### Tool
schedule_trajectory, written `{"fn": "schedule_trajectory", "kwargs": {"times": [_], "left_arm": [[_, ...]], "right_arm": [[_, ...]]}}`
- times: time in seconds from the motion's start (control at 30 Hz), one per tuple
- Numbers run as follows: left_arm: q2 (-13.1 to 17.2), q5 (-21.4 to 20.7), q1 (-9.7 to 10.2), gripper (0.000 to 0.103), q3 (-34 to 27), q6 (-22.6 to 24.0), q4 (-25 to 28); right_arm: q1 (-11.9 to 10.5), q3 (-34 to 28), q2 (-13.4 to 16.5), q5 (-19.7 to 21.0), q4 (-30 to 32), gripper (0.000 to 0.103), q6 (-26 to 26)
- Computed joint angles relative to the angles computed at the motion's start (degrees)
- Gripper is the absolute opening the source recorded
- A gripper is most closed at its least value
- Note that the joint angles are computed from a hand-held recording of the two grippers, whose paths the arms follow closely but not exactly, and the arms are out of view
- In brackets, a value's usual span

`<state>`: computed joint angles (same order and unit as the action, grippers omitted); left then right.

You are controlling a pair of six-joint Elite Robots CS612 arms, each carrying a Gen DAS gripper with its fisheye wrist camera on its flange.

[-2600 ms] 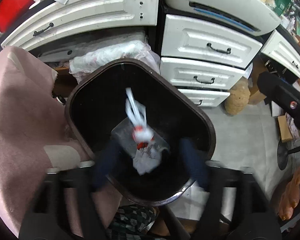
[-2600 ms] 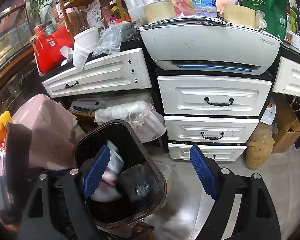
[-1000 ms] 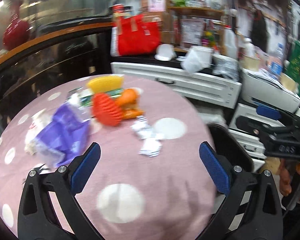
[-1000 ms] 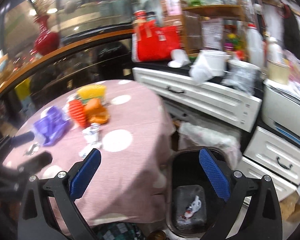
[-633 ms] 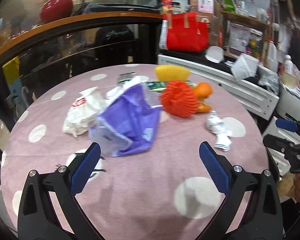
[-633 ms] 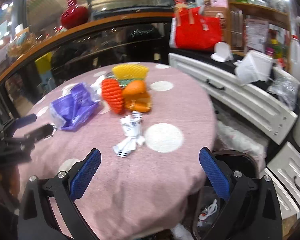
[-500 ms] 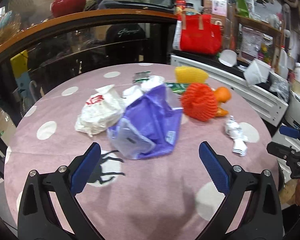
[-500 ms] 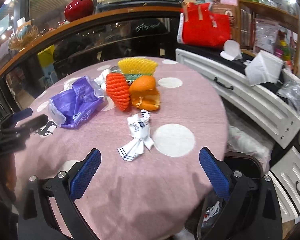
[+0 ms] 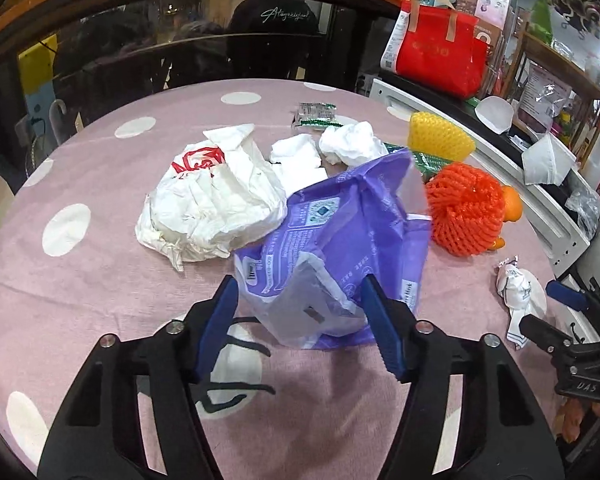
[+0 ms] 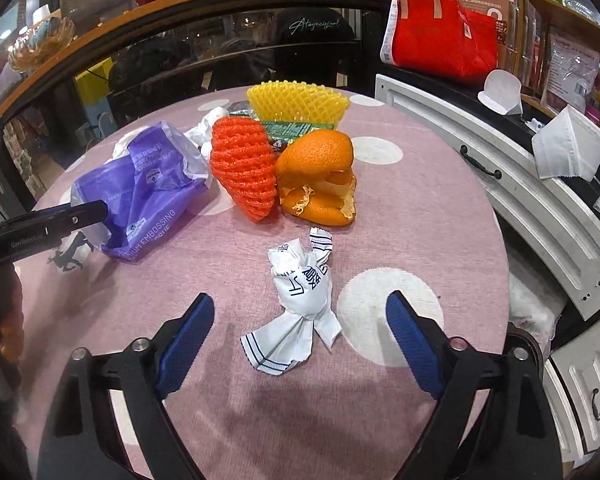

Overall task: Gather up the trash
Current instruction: 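Grasp the white paper wrapper with the right tool while the left tool grasps the purple bag, then carry the white wrapper with the right tool into the black bin and release it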

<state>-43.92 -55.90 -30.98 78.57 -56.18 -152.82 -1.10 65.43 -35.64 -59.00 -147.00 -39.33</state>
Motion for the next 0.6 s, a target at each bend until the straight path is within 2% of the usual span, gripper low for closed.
{"fn": "schedule_trajectory", "kwargs": {"times": [0.1,0.27,0.37,0.6], "left_arm": [[0.39,0.15,0.0,0.053,-0.57,0.46,-0.62],[0.61,1.28,-0.59,0.037,-0.86,1.88,-0.53],[0.5,1.48,-0.82,0.032,-0.39,1.43,-1.33],[-0.22,2.85,-1.74,0.031,1.09,0.54,-3.44]], "right_arm": [[0.33,-0.66,0.35,-0.44,1.52,0.069,-0.98],[0.55,-1.42,0.68,-1.27,3.82,0.029,-1.43],[0.38,-1.06,0.57,-0.79,3.48,0.023,-1.35],[-0.15,-0.08,-0.01,1.36,2.54,0.021,-1.21]]}}
